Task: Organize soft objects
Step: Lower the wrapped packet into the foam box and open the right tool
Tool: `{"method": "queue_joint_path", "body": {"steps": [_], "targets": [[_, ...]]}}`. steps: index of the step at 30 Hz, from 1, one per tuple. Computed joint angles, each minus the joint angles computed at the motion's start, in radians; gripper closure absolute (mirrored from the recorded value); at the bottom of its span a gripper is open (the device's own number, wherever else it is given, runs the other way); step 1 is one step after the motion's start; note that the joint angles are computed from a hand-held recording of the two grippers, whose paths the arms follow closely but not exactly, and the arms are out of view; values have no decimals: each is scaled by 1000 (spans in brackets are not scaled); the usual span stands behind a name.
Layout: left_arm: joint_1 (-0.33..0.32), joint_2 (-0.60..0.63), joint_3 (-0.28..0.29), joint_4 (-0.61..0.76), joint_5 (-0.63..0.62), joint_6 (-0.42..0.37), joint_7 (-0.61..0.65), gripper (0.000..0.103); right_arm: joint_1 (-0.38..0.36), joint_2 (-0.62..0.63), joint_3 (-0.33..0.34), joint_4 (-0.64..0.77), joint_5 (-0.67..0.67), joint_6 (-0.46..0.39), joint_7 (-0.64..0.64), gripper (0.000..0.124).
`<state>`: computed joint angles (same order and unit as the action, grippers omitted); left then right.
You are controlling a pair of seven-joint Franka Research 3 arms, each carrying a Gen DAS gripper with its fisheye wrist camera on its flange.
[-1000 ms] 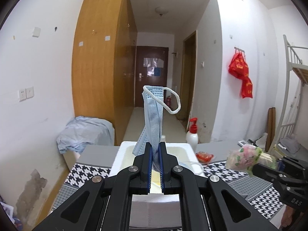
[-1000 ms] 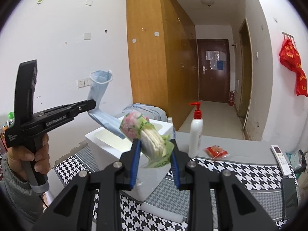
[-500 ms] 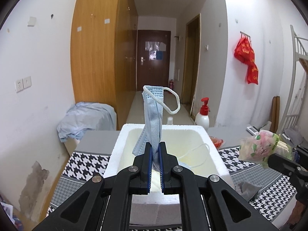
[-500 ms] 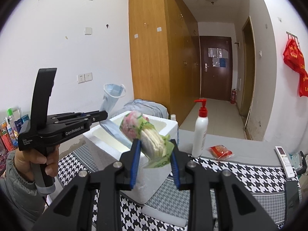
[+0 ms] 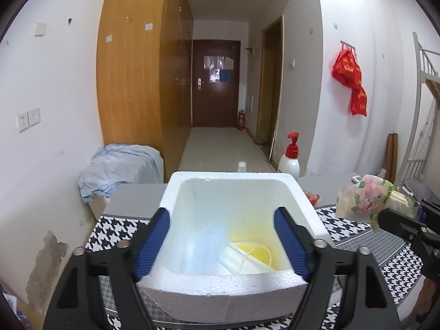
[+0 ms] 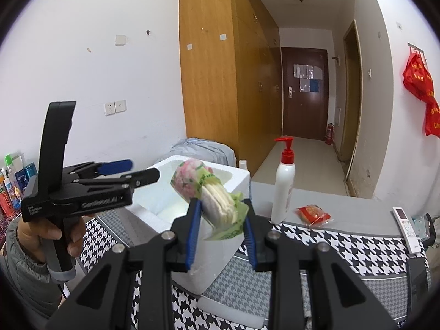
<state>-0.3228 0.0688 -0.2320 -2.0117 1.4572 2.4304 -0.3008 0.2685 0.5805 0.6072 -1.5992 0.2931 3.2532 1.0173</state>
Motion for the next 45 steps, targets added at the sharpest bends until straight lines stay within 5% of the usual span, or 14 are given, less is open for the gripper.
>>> {"method": "queue_joint_path", "body": {"steps": [4,18,38,45], "targets": [[-5,-18,-5,-25,27,-38,-45,3,26,-2,-27,9,2,-4,10,90],[7,-114,-45,-131,38,-121,-94,1,75,39,-45,92,16,-60,-11,90],[36,-221,-74,-259,60,-125,-179,1,321,142,-298,351,75,-244,31,90],[48,-238,-81,-282,58,-132,-183,1,341,175,-312,414,72,-288,46,90]]}}
